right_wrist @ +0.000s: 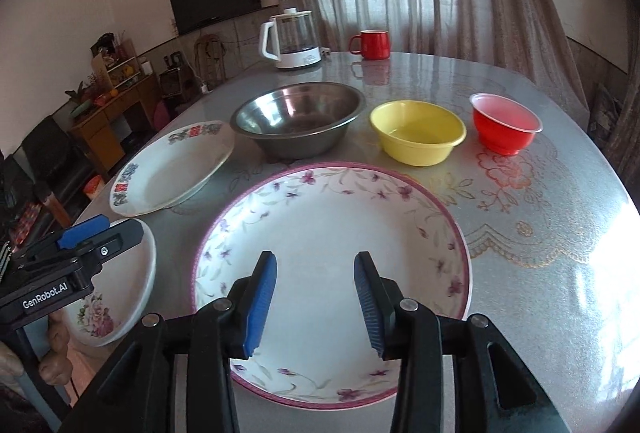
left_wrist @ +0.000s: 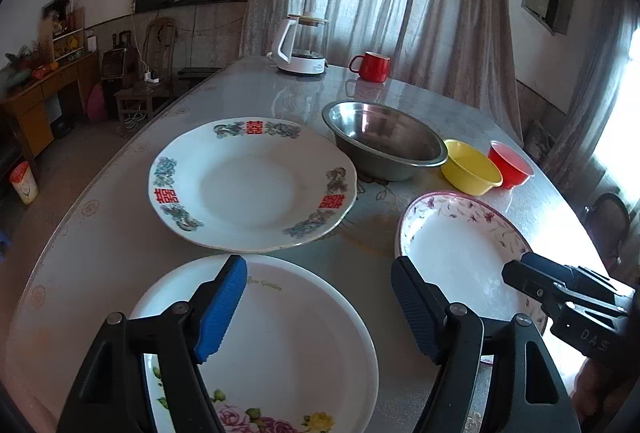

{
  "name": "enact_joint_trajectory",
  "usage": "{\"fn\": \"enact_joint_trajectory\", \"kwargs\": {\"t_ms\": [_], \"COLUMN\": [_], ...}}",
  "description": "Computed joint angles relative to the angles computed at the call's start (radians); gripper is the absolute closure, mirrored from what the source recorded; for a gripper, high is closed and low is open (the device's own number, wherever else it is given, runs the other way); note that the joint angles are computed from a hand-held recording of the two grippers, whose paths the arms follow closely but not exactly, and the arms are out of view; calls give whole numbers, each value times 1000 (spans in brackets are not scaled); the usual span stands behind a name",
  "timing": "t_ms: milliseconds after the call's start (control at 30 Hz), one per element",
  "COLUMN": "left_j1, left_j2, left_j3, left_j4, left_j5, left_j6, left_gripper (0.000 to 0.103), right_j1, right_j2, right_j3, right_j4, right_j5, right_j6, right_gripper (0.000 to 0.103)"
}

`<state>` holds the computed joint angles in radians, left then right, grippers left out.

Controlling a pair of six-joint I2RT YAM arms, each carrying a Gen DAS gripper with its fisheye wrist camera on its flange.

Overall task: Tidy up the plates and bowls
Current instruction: 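Grasp the rim of the red-character white plate with both grippers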

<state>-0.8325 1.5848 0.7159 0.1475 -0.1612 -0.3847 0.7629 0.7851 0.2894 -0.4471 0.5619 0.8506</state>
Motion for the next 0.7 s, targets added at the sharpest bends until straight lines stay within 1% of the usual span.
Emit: {"fn": "enact_joint_trajectory", "kwargs": {"t_ms": [133,267,333,467,533,567,600,633,667,700], "left_j1": [78,164,204,304,364,386,406,425,440,451], "left_j2": [-23,-35,-32,20,60,79,94,112,135,160], "left_j3": [-5,14,37,101,134,148,154,163,181,202], "left_j4": [-7,-37,-62,-92,-100,-98,-81,-63,-55,-56], "left_j5": [78,158,156,195,251,257,265,280,297,307], "left_j6": [-1,50,66,110,112,108,110,121,137,151], "left_gripper": [21,20,20,20,21,22,25,31,34,34], "right_j1": [-62,-146,-182,-234,-262,-274,-284,-292,-308,-318], "right_j2": [88,209,283,460,524,548,567,588,610,630], "right_j3": [20,47,72,146,180,192,205,220,235,251], "right_j4": [141,310,388,498,533,547,556,562,569,572], "right_j5": [-114,-264,-339,-420,-463,-479,-489,-497,-510,-520], "right_j6": [-96,-167,-194,-224,-231,-237,-241,-242,-246,-251], "right_gripper": [62,61,61,61,61,61,61,61,61,61]}}
